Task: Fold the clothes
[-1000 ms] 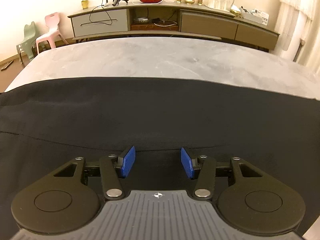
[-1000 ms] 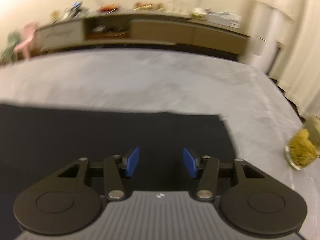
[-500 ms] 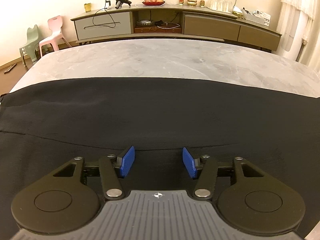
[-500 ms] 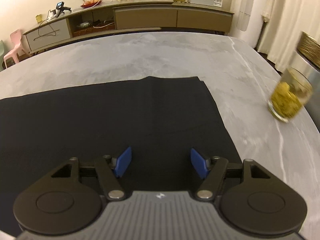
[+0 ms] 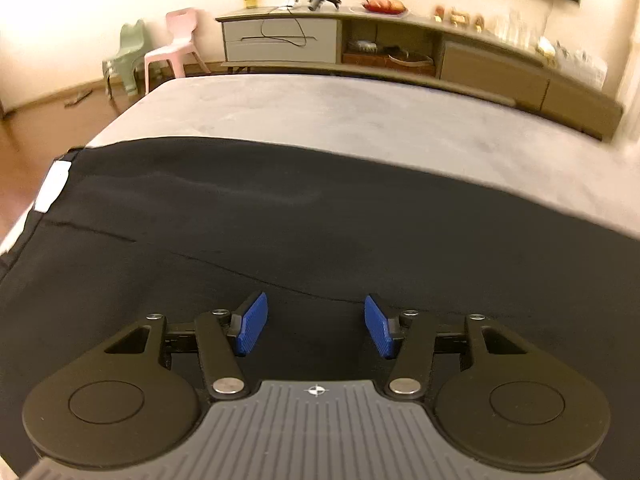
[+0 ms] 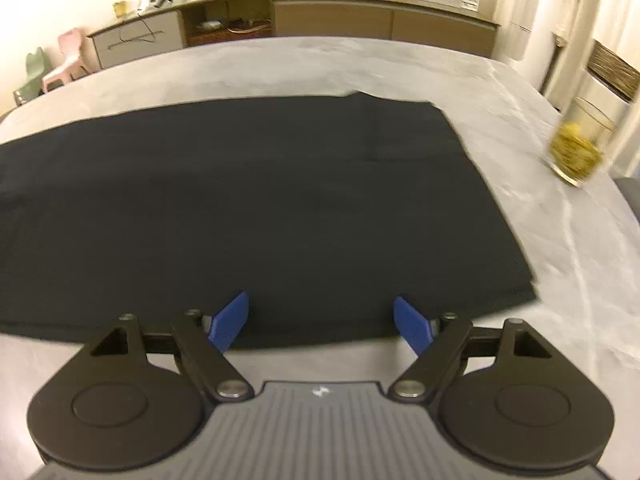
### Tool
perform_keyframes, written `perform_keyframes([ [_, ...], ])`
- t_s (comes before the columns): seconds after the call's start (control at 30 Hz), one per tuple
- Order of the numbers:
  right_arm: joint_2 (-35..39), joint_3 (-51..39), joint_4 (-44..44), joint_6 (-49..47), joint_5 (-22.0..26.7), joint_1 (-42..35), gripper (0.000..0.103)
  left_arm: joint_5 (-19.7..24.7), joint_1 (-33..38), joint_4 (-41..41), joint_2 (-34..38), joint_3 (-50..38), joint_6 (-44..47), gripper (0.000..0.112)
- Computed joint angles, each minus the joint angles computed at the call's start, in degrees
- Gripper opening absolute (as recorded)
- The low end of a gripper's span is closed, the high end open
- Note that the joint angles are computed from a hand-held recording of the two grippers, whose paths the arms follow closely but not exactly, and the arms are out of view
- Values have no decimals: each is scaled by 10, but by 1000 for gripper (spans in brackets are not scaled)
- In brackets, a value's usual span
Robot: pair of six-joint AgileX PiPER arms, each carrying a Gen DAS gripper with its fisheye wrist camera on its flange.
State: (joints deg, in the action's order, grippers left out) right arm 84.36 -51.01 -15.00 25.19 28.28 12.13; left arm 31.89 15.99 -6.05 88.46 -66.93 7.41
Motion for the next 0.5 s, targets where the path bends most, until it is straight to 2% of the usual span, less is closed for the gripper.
perform_keyframes([
  [0.1, -42, 30, -24, 56, -35, -56, 75, 33, -4, -140, -51, 35, 154, 56],
  [0.17, -31, 17, -48, 86, -46, -97, 77, 64, -10, -213, -81, 55, 236, 56],
  [0.23, -2, -6, -17, 45, -57, -140, 77, 73, -50, -232, -103, 89, 273, 56],
  [0.4, 63, -48, 180, -167, -80, -205, 76, 32, -126, -187, -117, 138, 241, 57],
  [0.43, 69, -48, 181, -180, -80, -205, 73, 26, -133, -180, -118, 143, 236, 57],
  [0.5, 79, -49, 124, -150, -82, -192, 69, 28, -134, -174, -121, 143, 236, 57],
])
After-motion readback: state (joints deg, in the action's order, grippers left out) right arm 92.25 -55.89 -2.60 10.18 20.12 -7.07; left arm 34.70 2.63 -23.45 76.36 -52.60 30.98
